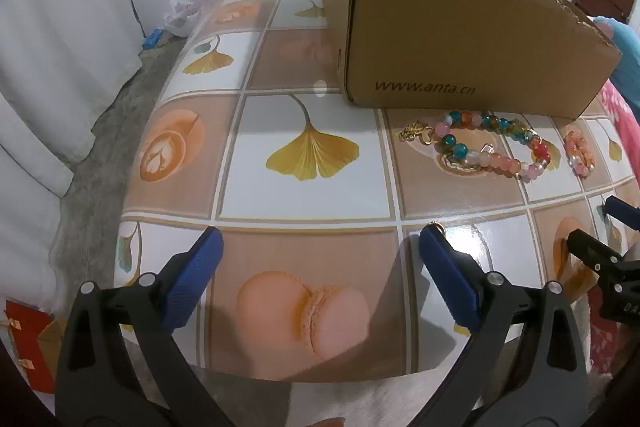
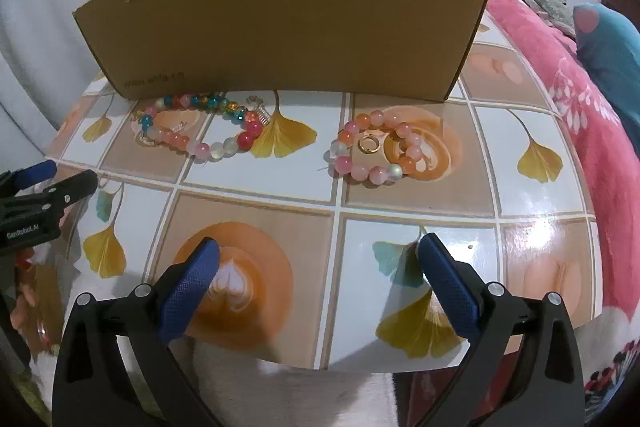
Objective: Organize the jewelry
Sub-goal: 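Withdraw both grippers from the box back over the table, then move the right gripper down toward the multicolour bead bracelet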
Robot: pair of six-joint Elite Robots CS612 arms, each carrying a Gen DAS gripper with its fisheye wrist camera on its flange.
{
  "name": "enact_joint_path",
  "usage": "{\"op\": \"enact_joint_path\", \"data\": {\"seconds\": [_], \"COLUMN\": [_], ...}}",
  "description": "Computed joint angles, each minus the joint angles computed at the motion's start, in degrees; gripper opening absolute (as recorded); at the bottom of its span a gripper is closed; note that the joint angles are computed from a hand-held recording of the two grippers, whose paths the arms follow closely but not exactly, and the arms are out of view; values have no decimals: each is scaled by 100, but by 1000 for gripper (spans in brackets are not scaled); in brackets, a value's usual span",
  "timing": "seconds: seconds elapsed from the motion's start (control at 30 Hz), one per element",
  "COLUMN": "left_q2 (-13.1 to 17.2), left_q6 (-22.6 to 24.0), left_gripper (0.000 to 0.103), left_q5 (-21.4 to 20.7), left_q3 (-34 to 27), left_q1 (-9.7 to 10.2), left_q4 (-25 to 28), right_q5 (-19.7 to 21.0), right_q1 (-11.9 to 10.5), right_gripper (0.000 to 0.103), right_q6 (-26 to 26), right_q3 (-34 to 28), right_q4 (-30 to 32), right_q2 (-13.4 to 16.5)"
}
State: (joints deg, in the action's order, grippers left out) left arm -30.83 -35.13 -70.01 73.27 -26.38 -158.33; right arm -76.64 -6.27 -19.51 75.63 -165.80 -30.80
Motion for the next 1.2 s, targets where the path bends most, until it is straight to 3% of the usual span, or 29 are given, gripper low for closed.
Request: {"op": "enact_joint_path", "data": {"seconds": [0.3, 0.53, 0.8, 0.97, 1.2], "left_q2": [2, 1, 31, 48, 47], "left_q6": [184, 221, 599, 656, 657], "left_gripper": [96, 96, 96, 96, 96], "left_q5": [150, 242, 139, 147, 130], "left_q3": [147, 209, 269, 273, 273], "left_q1": [-40, -69, -39, -34, -29], "left_q4": [-429, -593, -972, -1068, -1061], "right_q5": [-89, 250, 1283, 1952, 2662], "right_q1": [17, -82, -340, -424, -421], "right_gripper": [96, 96, 96, 96, 94], "right_q6": [26, -260, 136, -205, -336], "right_q3": [-79, -100, -46, 11, -386], "right_q4": [255, 166, 354, 341, 1032], "right_q2": [-13, 28, -95, -225, -176]}}
